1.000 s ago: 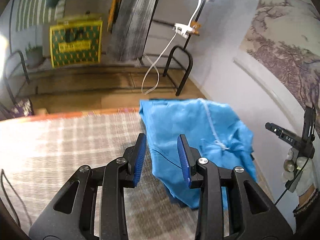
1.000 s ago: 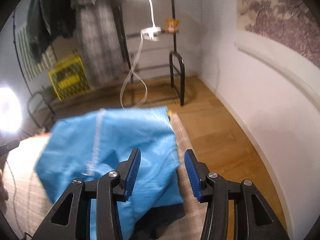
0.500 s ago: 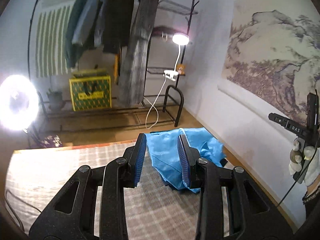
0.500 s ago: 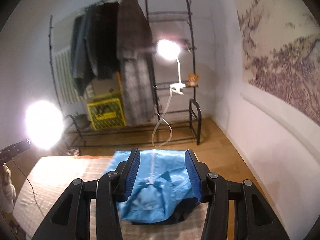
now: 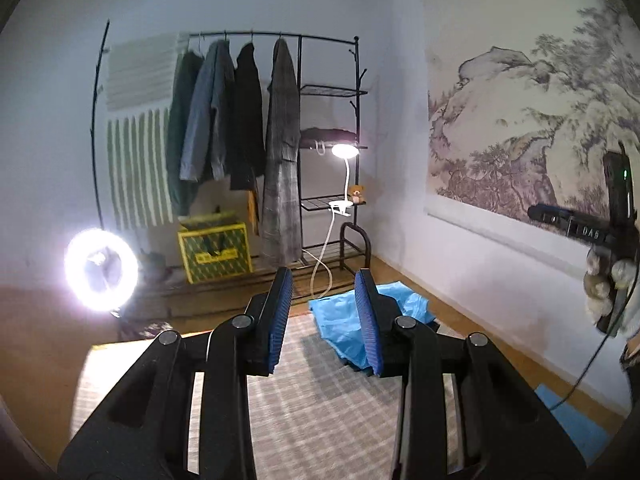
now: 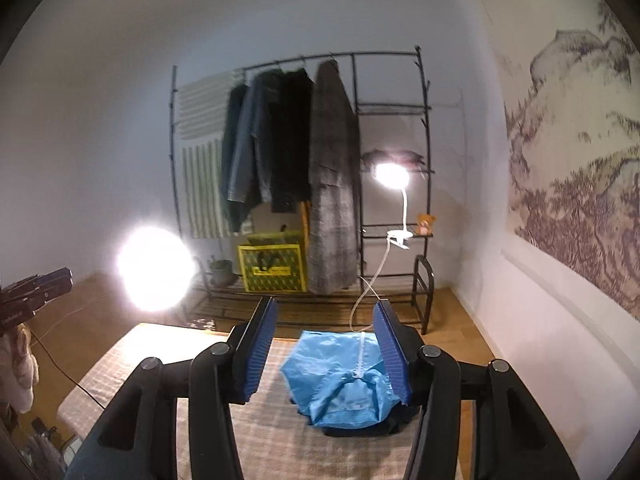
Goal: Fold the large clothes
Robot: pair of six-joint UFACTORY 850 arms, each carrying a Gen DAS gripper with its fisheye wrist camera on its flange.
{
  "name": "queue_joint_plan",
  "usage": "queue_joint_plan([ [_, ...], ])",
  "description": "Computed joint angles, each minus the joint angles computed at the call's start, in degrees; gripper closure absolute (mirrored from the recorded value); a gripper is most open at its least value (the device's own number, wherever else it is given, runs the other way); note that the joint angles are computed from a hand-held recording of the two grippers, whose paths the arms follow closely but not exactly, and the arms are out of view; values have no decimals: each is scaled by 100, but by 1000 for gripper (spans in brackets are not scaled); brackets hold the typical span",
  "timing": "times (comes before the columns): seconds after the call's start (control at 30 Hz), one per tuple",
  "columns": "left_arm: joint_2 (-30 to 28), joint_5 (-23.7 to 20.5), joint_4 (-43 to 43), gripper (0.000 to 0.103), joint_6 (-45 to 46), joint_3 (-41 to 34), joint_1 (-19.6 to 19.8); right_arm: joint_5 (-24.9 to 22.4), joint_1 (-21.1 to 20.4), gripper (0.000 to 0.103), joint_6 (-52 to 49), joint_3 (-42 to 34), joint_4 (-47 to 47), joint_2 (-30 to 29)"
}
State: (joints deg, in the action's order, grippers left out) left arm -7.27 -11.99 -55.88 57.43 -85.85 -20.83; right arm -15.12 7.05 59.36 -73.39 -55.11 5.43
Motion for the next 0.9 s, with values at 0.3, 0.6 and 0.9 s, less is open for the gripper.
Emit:
queue_joint_plan([
  [0.3, 1146, 60, -893, 44, 1054, 1403, -42, -516, 883, 45, 982, 810, -878, 735],
  [0.6, 1428, -270, -1498, 31, 1433, 2293, 38, -1324, 1779, 37, 2078, 1465, -1713, 799],
  [0.9, 1417, -274, -2108, 19, 1926, 2746, 183, -1510, 2010, 15, 3294, 1824, -2447, 762],
])
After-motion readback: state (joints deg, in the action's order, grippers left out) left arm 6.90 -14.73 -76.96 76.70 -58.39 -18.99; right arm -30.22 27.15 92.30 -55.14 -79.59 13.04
